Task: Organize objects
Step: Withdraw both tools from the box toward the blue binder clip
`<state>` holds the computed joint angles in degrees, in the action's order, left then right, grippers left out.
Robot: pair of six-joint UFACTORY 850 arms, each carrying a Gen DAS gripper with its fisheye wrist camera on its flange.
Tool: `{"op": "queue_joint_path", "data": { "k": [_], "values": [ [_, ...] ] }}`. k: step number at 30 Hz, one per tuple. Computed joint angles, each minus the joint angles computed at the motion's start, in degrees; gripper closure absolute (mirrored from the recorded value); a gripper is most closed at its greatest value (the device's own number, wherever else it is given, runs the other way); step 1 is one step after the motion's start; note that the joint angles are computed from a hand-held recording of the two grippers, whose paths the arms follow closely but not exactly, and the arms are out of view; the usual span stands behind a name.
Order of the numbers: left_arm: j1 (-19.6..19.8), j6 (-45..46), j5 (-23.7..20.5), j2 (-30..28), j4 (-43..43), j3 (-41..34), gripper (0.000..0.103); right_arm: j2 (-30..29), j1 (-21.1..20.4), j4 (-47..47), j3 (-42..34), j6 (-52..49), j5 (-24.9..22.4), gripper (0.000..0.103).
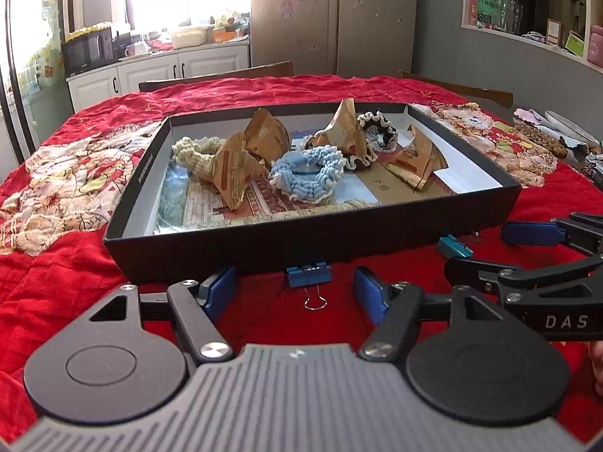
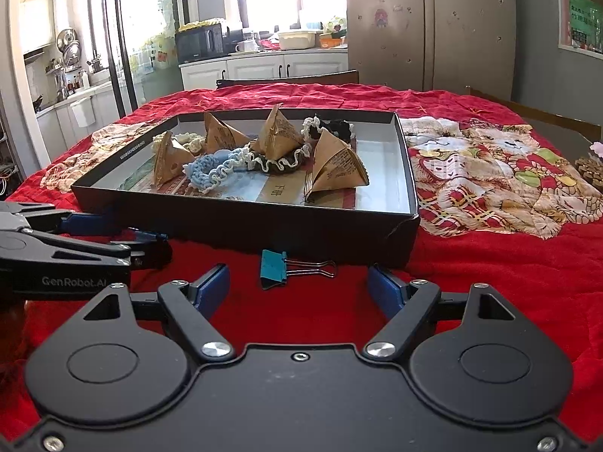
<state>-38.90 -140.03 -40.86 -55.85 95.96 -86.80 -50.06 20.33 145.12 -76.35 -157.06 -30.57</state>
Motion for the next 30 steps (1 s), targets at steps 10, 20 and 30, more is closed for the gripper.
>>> {"op": "queue_joint_path", "data": {
  "k": [10, 20, 30],
  "values": [
    [0.0, 0.4, 0.0, -0.7, -2.1, -1.0, 0.027, -0.7, 0.9, 2.8, -1.4, -1.1, 2.8, 0.024],
    [-0.3, 0.7, -1.0, -1.2, -3.0, -1.6, 0.042, -1.5, 1.9, 6.7, -2.9, -4.4, 5.0, 0.026],
    [-0.6, -0.6, -1.1, -1.1, -1.2, -1.2, 0.053, -1.2, 2.4, 11.5, -2.2, -9.4, 4.7, 0.052]
  ]
}}
